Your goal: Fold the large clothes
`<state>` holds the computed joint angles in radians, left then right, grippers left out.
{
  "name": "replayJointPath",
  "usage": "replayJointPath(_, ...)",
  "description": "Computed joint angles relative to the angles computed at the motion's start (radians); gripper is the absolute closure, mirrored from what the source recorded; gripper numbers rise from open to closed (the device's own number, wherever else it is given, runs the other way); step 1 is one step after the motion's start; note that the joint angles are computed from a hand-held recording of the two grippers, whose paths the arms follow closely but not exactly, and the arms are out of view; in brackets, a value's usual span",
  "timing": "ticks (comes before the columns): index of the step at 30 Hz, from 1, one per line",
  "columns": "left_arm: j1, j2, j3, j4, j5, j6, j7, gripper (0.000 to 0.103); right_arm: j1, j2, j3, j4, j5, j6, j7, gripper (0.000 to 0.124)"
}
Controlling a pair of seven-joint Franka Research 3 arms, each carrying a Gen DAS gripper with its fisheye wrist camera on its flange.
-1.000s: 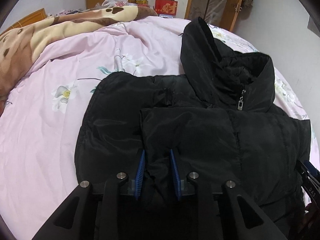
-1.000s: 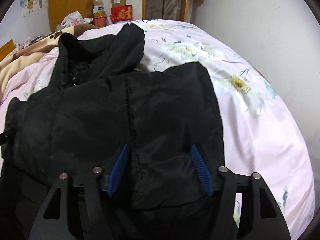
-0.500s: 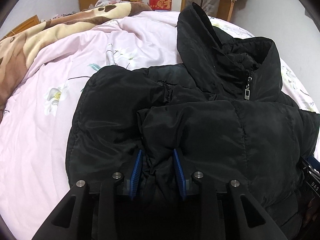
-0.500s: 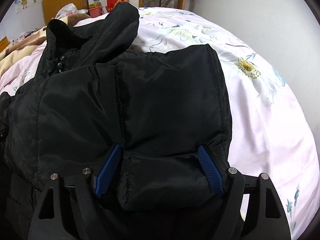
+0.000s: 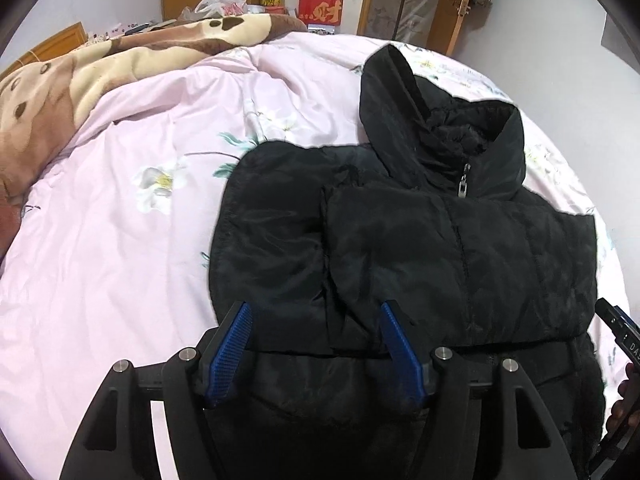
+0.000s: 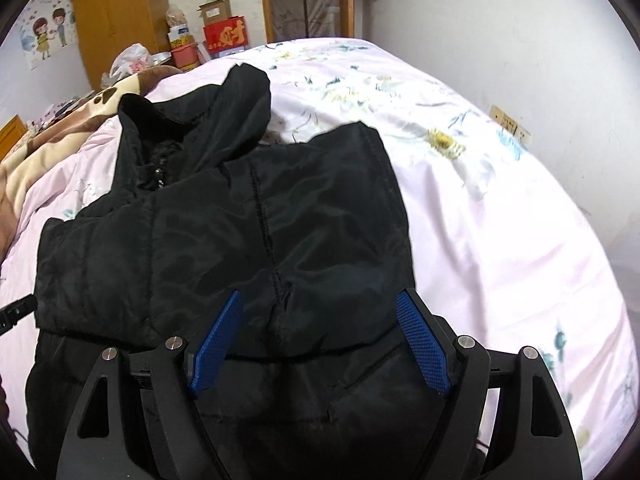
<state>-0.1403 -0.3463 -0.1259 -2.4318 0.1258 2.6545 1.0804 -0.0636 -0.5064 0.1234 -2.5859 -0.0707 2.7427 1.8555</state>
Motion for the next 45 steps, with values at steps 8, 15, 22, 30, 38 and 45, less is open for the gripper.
replayJointPath(8,-0.004,0.065,0.05,0.147,-0.067,-0.016,0.125,0.031,0.042,0.058,-0.069,0.128,0.056,-0.002,-0.127,0.045)
replayJointPath(15,0.039,0.296,0.032,0.452,-0.129,-0.055,0.221,0.028,0.067,0.317,-0.101,0.437,0.094,-0.035,-0.202,0.045)
replayJointPath(22,0.086,0.623,-0.031,0.886,-0.201,-0.158,0.25,0.021,0.108,0.593,-0.149,0.766,0.219,-0.136,-0.206,0.045)
replayJointPath(30,0.058,0.963,-0.039,1.319,-0.132,-0.299,0.1,0.021,0.124,0.871,-0.158,1.09,0.282,-0.269,-0.126,0.045)
replayJointPath(38,0.01,1.03,-0.007,1.389,-0.009,-0.368,0.031,0.099,0.198,0.867,-0.188,1.042,0.152,-0.207,-0.152,0.115)
replayJointPath(45,0.044,0.855,-0.024,1.126,0.003,-0.229,0.005,0.1,0.226,0.751,-0.196,0.883,0.064,-0.09,-0.165,0.118)
